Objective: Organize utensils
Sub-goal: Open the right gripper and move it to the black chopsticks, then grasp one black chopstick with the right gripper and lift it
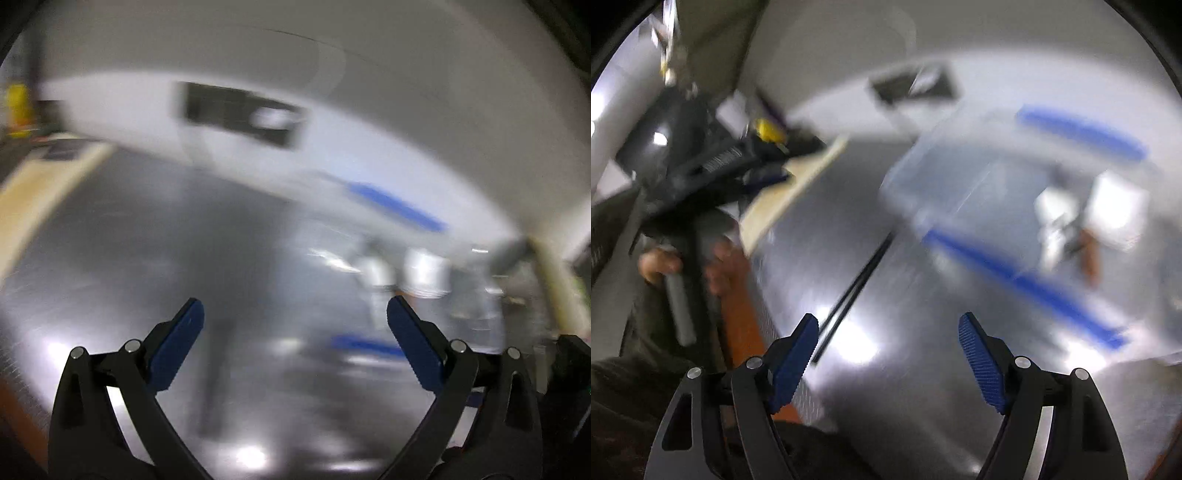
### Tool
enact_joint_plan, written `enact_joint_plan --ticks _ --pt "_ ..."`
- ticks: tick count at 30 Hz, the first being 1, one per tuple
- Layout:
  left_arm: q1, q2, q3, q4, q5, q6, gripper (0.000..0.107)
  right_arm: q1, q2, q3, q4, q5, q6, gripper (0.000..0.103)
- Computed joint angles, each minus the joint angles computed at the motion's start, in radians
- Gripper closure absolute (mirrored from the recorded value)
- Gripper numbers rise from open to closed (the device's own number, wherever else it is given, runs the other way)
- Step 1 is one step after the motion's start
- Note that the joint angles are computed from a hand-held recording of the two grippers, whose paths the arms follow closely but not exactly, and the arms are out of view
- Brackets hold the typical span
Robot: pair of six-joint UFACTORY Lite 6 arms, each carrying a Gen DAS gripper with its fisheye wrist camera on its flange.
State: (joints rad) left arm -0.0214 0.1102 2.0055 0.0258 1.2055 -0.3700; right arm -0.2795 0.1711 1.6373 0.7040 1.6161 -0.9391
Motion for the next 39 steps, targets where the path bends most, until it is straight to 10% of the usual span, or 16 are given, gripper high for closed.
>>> enact_joint_plan --ticks 8,14,29,39 --pt "0.524 -0.187 -0.406 -0.366 0.043 0.473 0.012 0.559 -0.181 -0.432 -0.158 -0.412 0.387 0.025" --pt "0.668 -0.02 -0.396 -0.51 0.09 0.777 0.012 0.912 -0.018 -0.325 -0.349 -0.617 0.858 0.038" --pt "0.719 0.28 -0.204 -0.584 0.22 0.987 0.012 1.069 0.069 -0.291 -0.573 -0.584 1.292 0.047" --pt "0.661 0.283 -0.259 -0.606 0.247 1.014 0.012 1.097 -0.007 -0.408 -0.658 -0.625 1.391 0.094"
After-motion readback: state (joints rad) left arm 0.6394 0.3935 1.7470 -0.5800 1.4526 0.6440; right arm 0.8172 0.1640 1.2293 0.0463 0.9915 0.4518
